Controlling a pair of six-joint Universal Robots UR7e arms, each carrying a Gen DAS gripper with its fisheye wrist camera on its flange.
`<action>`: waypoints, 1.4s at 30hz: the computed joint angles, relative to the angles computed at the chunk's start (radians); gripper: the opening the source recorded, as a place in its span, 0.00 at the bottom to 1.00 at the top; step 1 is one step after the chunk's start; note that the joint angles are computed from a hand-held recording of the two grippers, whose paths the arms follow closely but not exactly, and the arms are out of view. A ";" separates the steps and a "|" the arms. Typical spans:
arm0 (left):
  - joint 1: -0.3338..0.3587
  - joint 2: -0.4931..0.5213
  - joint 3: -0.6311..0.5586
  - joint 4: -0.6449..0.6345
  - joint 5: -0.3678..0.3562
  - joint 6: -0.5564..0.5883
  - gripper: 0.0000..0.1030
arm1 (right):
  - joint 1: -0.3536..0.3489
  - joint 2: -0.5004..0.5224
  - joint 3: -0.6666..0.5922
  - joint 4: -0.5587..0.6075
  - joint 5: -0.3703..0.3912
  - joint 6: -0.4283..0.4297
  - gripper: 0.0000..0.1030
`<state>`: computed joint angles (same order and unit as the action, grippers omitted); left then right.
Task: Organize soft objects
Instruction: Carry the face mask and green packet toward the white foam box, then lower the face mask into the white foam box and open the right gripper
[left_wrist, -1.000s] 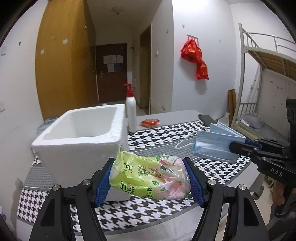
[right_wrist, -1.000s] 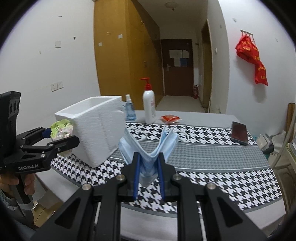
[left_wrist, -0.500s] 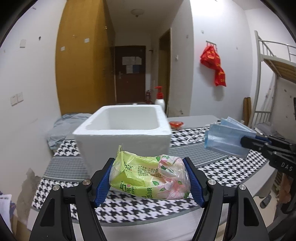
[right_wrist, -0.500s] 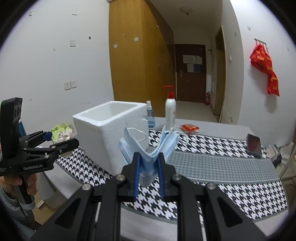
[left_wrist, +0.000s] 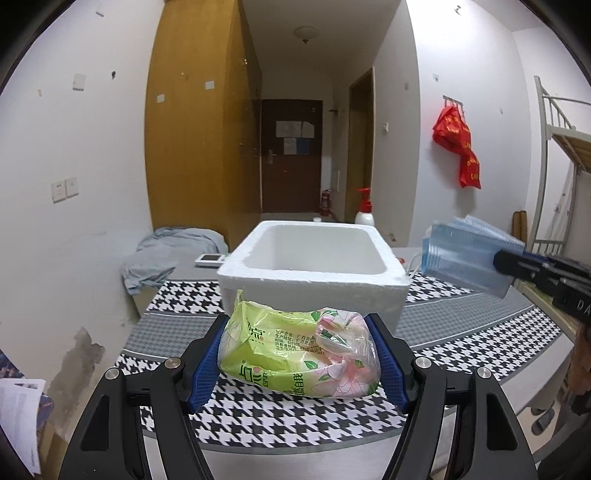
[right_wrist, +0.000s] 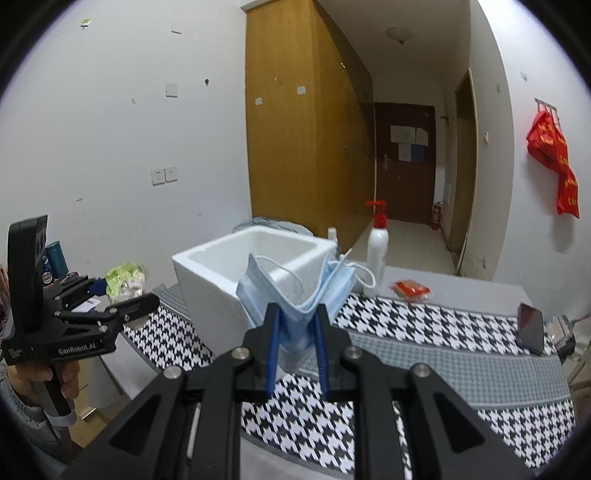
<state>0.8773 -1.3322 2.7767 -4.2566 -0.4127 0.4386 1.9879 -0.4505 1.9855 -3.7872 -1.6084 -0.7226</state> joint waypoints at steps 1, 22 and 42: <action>0.004 -0.005 -0.003 0.000 0.000 0.004 0.71 | 0.004 0.000 -0.006 0.007 0.005 -0.001 0.20; 0.087 -0.057 -0.028 -0.010 -0.030 0.059 0.71 | 0.055 0.079 -0.183 0.141 0.034 0.031 0.20; 0.204 -0.055 -0.083 -0.001 -0.138 0.094 0.71 | 0.091 0.182 -0.366 0.291 -0.015 0.073 0.20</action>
